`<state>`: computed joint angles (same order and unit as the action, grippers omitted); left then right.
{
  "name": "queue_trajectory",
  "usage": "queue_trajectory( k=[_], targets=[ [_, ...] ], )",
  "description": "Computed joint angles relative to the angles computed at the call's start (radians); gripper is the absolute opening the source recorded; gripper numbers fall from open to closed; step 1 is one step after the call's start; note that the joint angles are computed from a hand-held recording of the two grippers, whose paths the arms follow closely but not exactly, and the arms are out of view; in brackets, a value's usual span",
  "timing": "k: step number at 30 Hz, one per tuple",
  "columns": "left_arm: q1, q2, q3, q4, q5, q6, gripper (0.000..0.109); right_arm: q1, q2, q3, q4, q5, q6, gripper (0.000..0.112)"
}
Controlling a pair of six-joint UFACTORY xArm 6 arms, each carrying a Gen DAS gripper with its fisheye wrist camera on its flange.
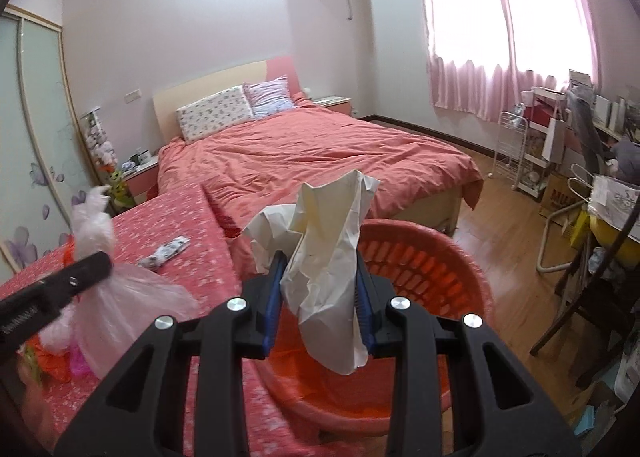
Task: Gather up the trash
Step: 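Carry both items over the orange basket and open both tools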
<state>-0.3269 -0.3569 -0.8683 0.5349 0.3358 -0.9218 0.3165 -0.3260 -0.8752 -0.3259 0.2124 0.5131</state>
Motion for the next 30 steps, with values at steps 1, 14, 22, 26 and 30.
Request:
queue_trajectory(
  k=[1,14,22,26,30],
  targets=[
    [-0.006,0.019,-0.009,-0.020,-0.012,0.022,0.027,-0.012,0.000,0.003,-0.006,-0.007,0.004,0.032],
    [-0.072,0.225,-0.152,-0.177,-0.078,0.203,0.027,-0.112,0.044,0.009,-0.141,-0.063,0.111,0.033],
    [-0.096,0.290,-0.198,-0.278,-0.083,0.301,0.027,-0.145,0.077,0.000,-0.148,-0.095,0.140,0.033],
    [-0.104,0.312,-0.214,-0.294,-0.084,0.320,0.027,-0.159,0.098,-0.014,-0.134,-0.106,0.148,0.034],
    [-0.103,0.330,-0.228,-0.275,-0.072,0.288,0.033,-0.156,0.124,-0.027,0.036,-0.113,0.012,0.038]
  ],
)
